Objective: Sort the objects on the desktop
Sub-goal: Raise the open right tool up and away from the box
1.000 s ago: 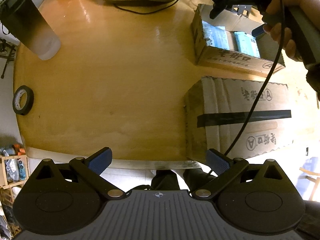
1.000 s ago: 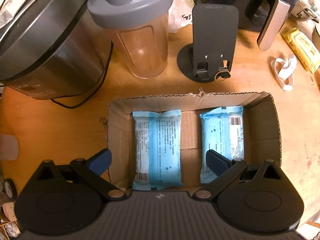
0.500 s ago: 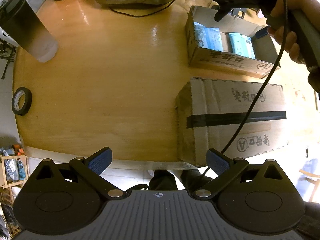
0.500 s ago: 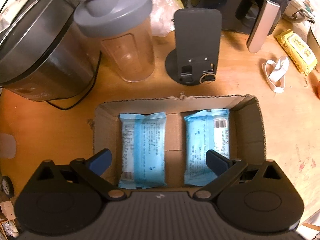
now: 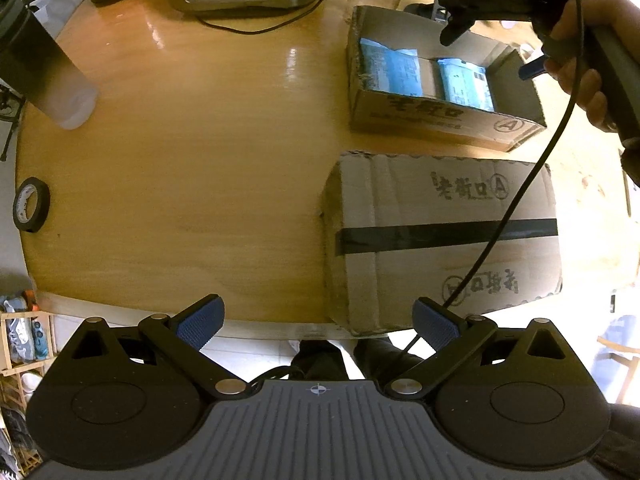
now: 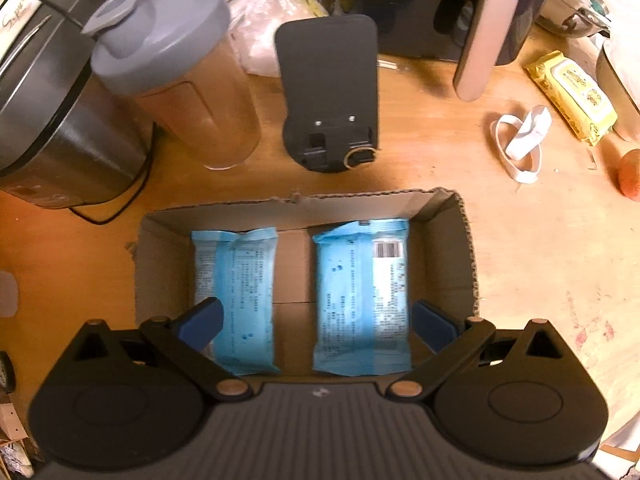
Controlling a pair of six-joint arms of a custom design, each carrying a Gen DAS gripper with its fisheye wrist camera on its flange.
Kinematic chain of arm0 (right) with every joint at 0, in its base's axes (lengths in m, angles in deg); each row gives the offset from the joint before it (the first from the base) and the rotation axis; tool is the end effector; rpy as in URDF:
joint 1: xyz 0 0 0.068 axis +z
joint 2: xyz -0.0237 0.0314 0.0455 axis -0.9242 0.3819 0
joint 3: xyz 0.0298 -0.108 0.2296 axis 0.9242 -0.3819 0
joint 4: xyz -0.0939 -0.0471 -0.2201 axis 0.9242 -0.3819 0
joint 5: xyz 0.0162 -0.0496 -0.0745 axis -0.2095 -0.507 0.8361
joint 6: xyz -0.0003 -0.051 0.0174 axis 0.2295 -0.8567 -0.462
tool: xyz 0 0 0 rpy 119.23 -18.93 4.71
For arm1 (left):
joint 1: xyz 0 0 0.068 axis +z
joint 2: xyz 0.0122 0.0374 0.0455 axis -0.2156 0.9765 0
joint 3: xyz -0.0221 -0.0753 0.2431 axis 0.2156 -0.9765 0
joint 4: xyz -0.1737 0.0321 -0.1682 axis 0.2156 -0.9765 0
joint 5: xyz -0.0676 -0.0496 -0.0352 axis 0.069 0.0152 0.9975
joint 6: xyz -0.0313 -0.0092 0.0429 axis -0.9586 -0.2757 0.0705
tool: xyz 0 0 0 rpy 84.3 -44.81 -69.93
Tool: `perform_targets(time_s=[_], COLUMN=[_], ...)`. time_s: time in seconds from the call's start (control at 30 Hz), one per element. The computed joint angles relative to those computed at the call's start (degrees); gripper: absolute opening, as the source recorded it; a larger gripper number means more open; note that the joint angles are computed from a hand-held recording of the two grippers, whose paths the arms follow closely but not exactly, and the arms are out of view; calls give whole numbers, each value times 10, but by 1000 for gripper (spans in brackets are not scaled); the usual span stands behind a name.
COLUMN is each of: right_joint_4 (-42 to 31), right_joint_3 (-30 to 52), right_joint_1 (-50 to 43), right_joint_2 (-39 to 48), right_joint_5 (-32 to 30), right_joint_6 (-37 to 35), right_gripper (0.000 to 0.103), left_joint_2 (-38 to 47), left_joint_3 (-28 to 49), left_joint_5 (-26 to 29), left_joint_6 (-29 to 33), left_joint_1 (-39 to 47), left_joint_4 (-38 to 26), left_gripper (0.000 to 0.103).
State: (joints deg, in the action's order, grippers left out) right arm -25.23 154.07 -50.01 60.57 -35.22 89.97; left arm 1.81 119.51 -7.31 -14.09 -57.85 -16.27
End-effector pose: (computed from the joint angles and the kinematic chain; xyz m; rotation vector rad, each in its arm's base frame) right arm 0.4029 0.1290 0.1302 -0.4068 2.9204 0.1161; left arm 0.1621 -0.1610 0.1832 -0.3596 2.9883 -0.0932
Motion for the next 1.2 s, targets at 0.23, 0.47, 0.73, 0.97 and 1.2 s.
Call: perform_targets(time_s=[0.23,0.47,0.73,0.97,1.2], right_joint_4=[2,0,-4,-7,-11], right_joint_3=[-6,-1,7,13,21], right_joint_1=[-26,-50,-75,-95,-110], right_joint_2=[-3,0,7,13,19], right_joint_5=[-4,-7,-10,-9,-9], right_joint_6=[-18,-37,-58,-76,-89], right_gripper=[103,103,103,103,103], left_joint_2=[28,55,86,107,120], left_joint_3=[27,57,88,108,123], left_joint_5=[-4,-6,-6,-4,-2], left_joint_6=[-15,-27,-30,-28,-27], left_joint_1=[-18,-34,-39,-40,-41], left_joint_4=[-1,-7,-10,-9,-9], left_gripper=[103,103,103,103,103])
